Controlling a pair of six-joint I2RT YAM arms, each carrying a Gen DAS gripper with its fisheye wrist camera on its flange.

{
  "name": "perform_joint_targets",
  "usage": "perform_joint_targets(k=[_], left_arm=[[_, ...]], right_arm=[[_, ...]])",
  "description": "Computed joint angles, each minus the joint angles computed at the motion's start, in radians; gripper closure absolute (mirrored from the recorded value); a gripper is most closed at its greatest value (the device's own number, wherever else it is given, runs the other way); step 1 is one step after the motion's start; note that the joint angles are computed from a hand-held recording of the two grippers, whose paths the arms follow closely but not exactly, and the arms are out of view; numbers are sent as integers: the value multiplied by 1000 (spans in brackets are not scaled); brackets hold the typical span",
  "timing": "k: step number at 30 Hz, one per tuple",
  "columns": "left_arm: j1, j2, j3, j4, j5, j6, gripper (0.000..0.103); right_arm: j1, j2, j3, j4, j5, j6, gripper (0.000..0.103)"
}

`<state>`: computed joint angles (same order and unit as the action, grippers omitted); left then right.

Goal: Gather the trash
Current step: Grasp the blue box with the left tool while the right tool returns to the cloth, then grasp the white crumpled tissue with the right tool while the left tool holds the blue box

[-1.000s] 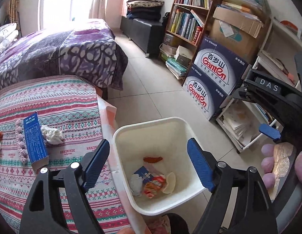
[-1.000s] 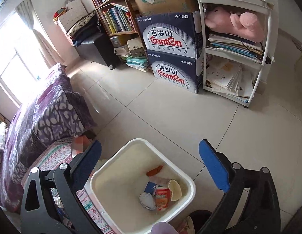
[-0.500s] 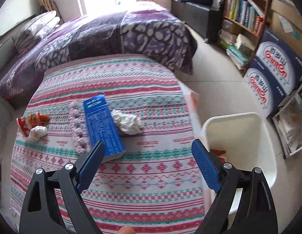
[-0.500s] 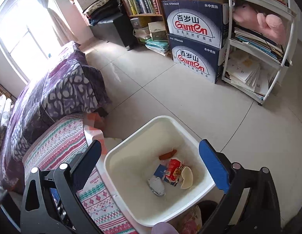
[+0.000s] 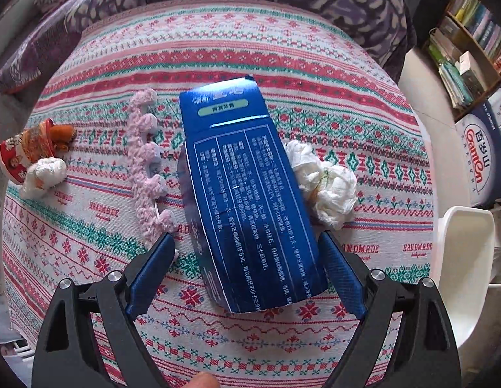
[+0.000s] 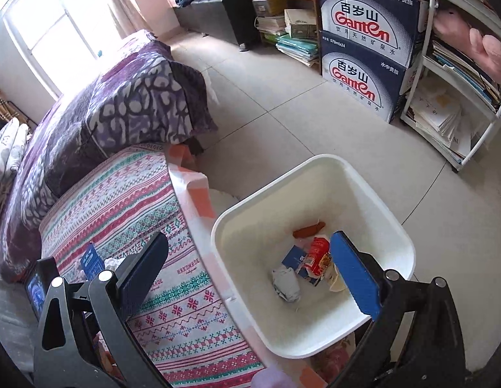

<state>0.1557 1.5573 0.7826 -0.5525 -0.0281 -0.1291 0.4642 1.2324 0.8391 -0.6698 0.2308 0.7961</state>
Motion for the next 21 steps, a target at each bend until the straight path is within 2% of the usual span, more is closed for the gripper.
perform_joint_targets(k=[3, 6, 11, 15, 21], left_arm=[[60, -29, -14, -11, 38, 65, 40], [155, -85, -19, -47, 111, 125, 47], [317, -215, -18, -120, 177, 253, 48], [490, -289, 38, -214, 280, 366, 48], [731, -305, 163, -313, 409, 472, 48]], right_arm=[[45, 53, 20, 5, 13, 19, 7], [85, 110, 37, 16, 12, 27, 7], [179, 233, 82, 42, 45, 9, 7], [274, 356, 144, 63, 100, -26, 7], [389, 524, 246, 103, 156, -179, 7]])
